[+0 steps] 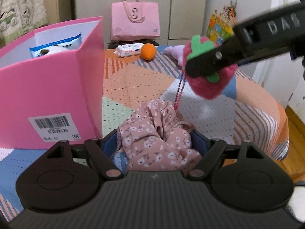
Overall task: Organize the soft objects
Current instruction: 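Carry the cloth and strawberry plush over the pink box and open both tools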
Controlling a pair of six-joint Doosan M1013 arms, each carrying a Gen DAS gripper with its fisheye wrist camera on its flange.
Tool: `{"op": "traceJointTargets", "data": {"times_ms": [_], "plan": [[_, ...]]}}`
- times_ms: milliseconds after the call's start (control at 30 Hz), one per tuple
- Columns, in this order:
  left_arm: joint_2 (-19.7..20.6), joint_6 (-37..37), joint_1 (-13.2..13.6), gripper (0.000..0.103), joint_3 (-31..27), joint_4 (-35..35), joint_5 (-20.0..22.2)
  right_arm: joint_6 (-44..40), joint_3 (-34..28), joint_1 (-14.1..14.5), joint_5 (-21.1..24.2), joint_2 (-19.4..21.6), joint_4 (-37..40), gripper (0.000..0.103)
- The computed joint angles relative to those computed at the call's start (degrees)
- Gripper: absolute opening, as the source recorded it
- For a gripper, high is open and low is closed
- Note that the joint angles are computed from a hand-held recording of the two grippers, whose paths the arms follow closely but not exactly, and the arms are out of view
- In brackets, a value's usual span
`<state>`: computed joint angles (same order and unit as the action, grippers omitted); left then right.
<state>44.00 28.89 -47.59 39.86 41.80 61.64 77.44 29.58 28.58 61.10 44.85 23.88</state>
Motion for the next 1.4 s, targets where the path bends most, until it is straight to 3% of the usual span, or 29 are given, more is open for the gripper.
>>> {"op": "traceJointTargets", "data": {"times_ms": [67, 133, 233, 567, 867, 1200, 1400], "plan": [[-0.21, -0.04, -0.2, 0.043, 0.43, 1.09, 0.36, -0.1, 0.08, 0.02, 0.31, 0.03, 0.05, 0.05], [-0.86, -0.25, -0.02, 0.026, 1.37, 0.47, -0.6, -0.17, -0.23, 0.08, 0.82, 0.22, 0.03, 0.05], [-1.93, 0.22, 0.26, 0.017, 2.48, -1.12, -1.7, -0.77, 0.28, 0.24, 1.13, -0.06, 0.1, 0.05], [-6.29, 4.27, 0.83, 0.017, 5.97, -4.93, -4.2, -4.86, 2.26, 0.8, 3.43, -1.95, 2.76, 0.05], [-12.55, 8.37, 0.46, 0.017, 11.85, -6.91, -4.41, -10.43, 3.45, 1.77, 5.38, -3.85, 7.88, 0.05], [-17.29, 4.18, -0.9, 0.017, 15.57, 2.77, -2.84, -15.25, -0.35, 3.43, 3.94, -2.99, 13.16, 0.05], [-19.2, -0.17, -0.17, 0.017, 17.71, 7.72, -4.25, -16.39, -8.22, 3.51, 4.76, 1.17, 17.73, 0.05]]}}
